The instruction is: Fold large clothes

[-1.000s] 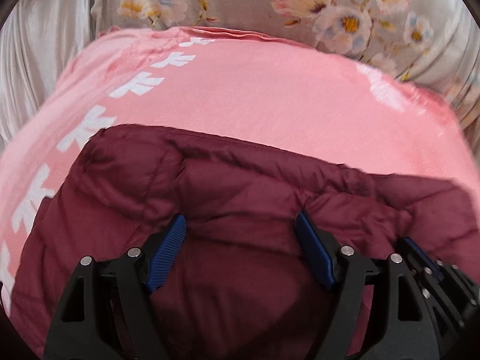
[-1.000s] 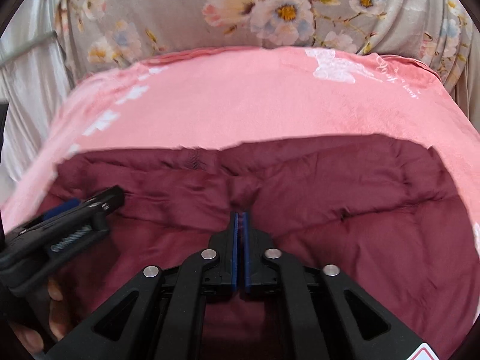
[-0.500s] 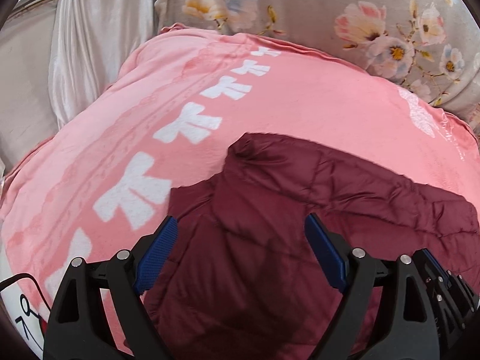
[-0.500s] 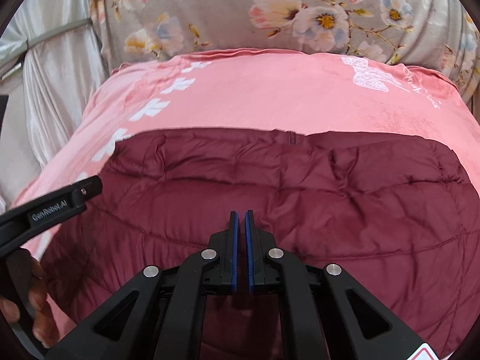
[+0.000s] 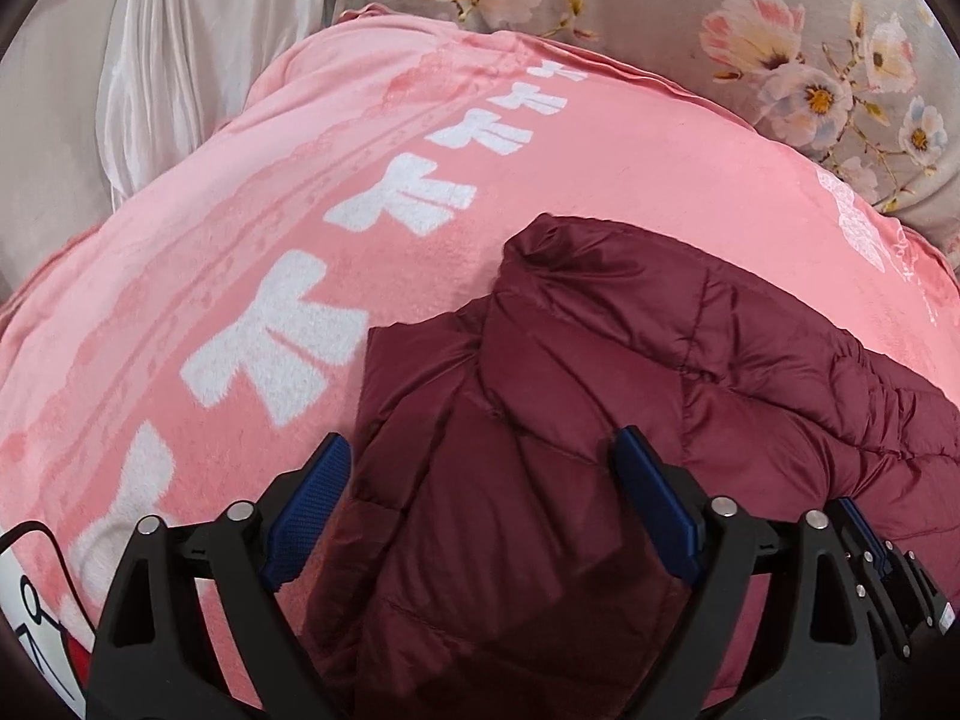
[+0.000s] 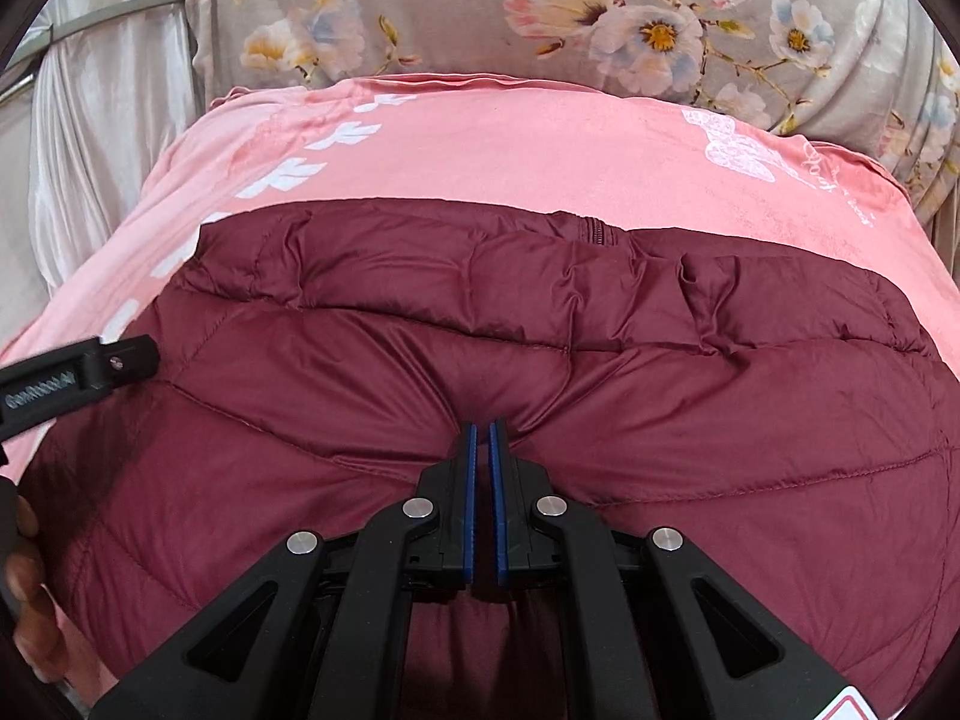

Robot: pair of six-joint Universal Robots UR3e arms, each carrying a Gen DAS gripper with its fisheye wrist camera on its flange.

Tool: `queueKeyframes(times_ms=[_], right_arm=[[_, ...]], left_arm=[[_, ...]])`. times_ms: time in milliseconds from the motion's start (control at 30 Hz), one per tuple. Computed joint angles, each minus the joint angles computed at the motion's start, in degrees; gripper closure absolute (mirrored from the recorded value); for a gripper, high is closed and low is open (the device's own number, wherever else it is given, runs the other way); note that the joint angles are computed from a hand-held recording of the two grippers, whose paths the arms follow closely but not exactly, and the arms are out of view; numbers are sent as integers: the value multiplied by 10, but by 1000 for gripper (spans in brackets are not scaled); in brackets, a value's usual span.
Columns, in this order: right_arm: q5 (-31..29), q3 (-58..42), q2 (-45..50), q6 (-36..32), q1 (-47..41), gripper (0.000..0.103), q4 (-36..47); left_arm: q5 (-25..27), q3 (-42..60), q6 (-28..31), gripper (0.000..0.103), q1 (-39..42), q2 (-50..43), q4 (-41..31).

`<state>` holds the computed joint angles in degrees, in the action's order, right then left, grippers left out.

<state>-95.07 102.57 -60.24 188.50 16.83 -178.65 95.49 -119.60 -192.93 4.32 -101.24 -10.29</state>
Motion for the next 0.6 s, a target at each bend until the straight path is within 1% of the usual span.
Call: queueKeyframes(times_ms=[67,133,233,333,367,400,433,467,500,567,600], right_arm=[[-3,0,4,-3,1,98,-3],[-2,-2,6,-3,1,98,-3],[-5,-4,5,-4,2,98,2],[-20,-13,3,-6,11,98,16],[-24,-15,1,-8,13,98,22],[-25,-17,1,-8,13,98,25],[-26,-18,1,-9,14,98,26],[-26,-18,0,-9,14,98,27],[-27,-18,0,-9,14,98,28],[-24,-17,-3,-9,13,98,30],[-20,-13,-7,-9,11,98,31]], left_arm=[[-35,-19,4,12,28,15,0],[-86,-43,12,12,69,36,-8],[-147,-72,24,9,119,60,-23],[-225,-90,39,9,165,61,-46],[-239,-95,38,9,171,56,-44],[-231,-98,35,9,164,57,-35],[-232,-97,40,11,157,59,-36],[-247,-99,45,14,157,61,-39],[-268,-98,47,20,155,62,-45],[-259,-94,37,33,136,61,-38],[-260,-91,34,42,131,65,-41]])
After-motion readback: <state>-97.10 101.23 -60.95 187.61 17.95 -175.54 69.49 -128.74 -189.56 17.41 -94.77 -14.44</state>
